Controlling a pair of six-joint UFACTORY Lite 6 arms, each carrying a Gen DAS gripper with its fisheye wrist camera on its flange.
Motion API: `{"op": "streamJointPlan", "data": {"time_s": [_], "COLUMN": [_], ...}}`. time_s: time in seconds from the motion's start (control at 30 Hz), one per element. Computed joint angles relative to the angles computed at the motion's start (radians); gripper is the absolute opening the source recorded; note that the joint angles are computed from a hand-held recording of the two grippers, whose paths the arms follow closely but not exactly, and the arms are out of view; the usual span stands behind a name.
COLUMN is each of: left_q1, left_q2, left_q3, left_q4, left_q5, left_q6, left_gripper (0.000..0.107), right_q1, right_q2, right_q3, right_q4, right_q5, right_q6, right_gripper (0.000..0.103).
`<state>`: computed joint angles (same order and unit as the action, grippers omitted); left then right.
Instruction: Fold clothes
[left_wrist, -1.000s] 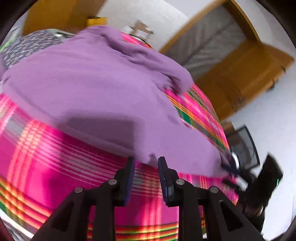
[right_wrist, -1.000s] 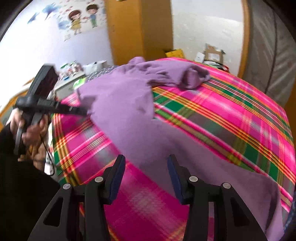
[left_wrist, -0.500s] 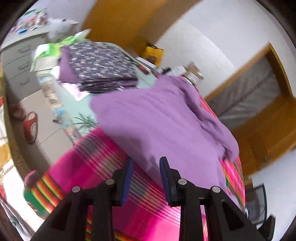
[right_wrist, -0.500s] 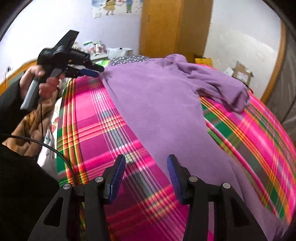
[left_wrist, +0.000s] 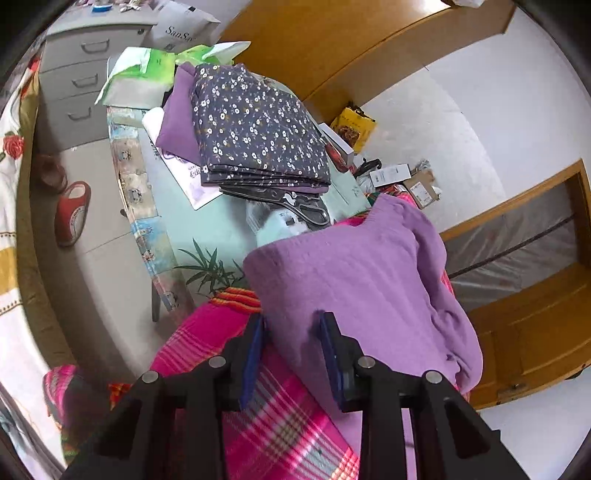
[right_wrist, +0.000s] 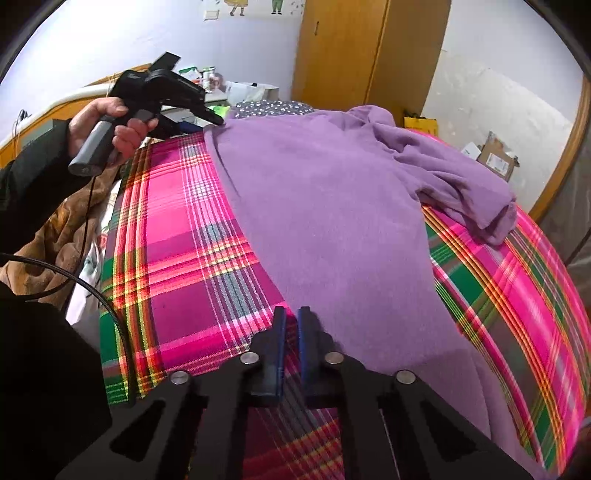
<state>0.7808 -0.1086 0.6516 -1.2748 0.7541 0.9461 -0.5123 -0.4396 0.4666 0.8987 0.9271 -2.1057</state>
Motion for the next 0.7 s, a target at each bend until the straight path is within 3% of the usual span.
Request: {"op": "streamJointPlan", "data": {"time_s": [0.07,0.1,0.17,0.43,0.7], "left_q1": [0.004,0.003,0.008,0.135,0.063], "left_q2": [-0.001,-0.022,-0.073,-0.173,-0.187], "left_q3": [-0.006,-0.012,-0.023,-0.069,-0.025], "left_q4": [-0.026,-0.022,0.006,0.09,0.114], "left_q5": [0.005,-0.001,-0.008,0.114,0.073], "left_q6": [0.025,0.027,0.017,0.044,-0.015], "left_gripper": [0.017,0.005,0.005,0.005,0.005], "right_q1": [-0.003,-0.004,-0.013,-0.13,-0.044], "right_q2": [-0.002,-0.001,-0.001,-0.047,-0.054], "right_q3": [-0.001,0.0,0.006,0.02,0.003], "right_q4": [0.001,0.003,-0.01,-0.074,-0.009], "right_q5": [-0.003,-0.004,0.011,0.155,0.065], "right_q6": [-0.001,-0.001,-0.001,-0.06,-0.105], "right_gripper": [0.0,0.0,0.0,0.0,0.011]}}
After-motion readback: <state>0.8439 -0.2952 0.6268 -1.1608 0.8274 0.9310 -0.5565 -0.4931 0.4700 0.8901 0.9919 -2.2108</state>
